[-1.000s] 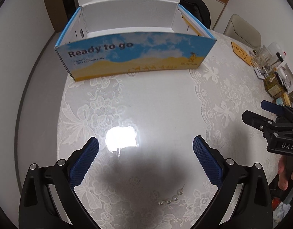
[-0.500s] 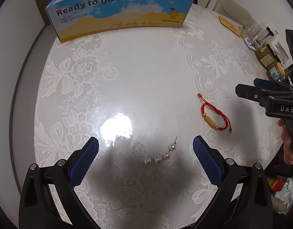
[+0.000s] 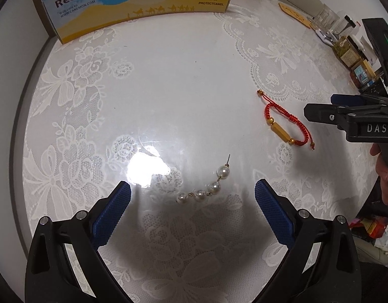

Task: Organize jewelry
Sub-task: 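Grasp the pearl string with the left tool while the right tool grasps the red cord bracelet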

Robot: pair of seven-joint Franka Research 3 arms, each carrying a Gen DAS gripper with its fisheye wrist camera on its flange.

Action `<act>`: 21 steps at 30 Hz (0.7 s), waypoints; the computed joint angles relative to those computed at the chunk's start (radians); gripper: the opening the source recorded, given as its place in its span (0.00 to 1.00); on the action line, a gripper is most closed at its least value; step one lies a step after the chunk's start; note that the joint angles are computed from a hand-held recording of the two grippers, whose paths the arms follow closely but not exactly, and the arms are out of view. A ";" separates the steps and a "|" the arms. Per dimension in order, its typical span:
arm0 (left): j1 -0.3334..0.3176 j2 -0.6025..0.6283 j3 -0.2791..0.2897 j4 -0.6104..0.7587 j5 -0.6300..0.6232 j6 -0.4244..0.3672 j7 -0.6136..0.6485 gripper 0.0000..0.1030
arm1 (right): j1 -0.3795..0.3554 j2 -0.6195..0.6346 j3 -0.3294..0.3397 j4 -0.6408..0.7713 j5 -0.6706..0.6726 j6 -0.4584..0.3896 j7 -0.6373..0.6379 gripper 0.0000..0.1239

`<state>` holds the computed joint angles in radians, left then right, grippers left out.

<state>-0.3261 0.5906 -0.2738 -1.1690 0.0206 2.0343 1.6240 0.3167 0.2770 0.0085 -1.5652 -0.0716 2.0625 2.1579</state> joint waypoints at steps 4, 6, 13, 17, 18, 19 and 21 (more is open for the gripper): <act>0.002 0.018 -0.004 0.010 -0.006 -0.017 0.014 0.79 | 0.000 0.011 0.004 0.003 0.012 -0.007 -0.011 0.73; 0.005 0.008 -0.007 -0.012 -0.008 0.000 0.027 0.76 | 0.002 0.019 0.005 0.011 0.017 -0.009 -0.015 0.72; 0.016 -0.020 -0.010 -0.057 -0.016 0.029 0.057 0.59 | 0.013 0.065 0.010 0.061 0.035 -0.029 -0.054 0.64; 0.036 -0.032 -0.020 -0.072 -0.045 0.028 0.084 0.40 | 0.022 0.089 0.009 0.085 0.042 -0.055 -0.071 0.57; 0.041 -0.035 -0.023 -0.076 -0.055 0.026 0.094 0.38 | 0.026 0.090 0.008 0.086 0.037 -0.052 -0.076 0.56; 0.048 -0.044 -0.026 -0.090 -0.065 0.027 0.107 0.34 | 0.028 0.090 0.009 0.084 0.039 -0.047 -0.078 0.54; 0.055 -0.049 -0.034 -0.097 -0.084 0.019 0.132 0.25 | 0.030 0.092 0.009 0.088 0.045 -0.047 -0.084 0.52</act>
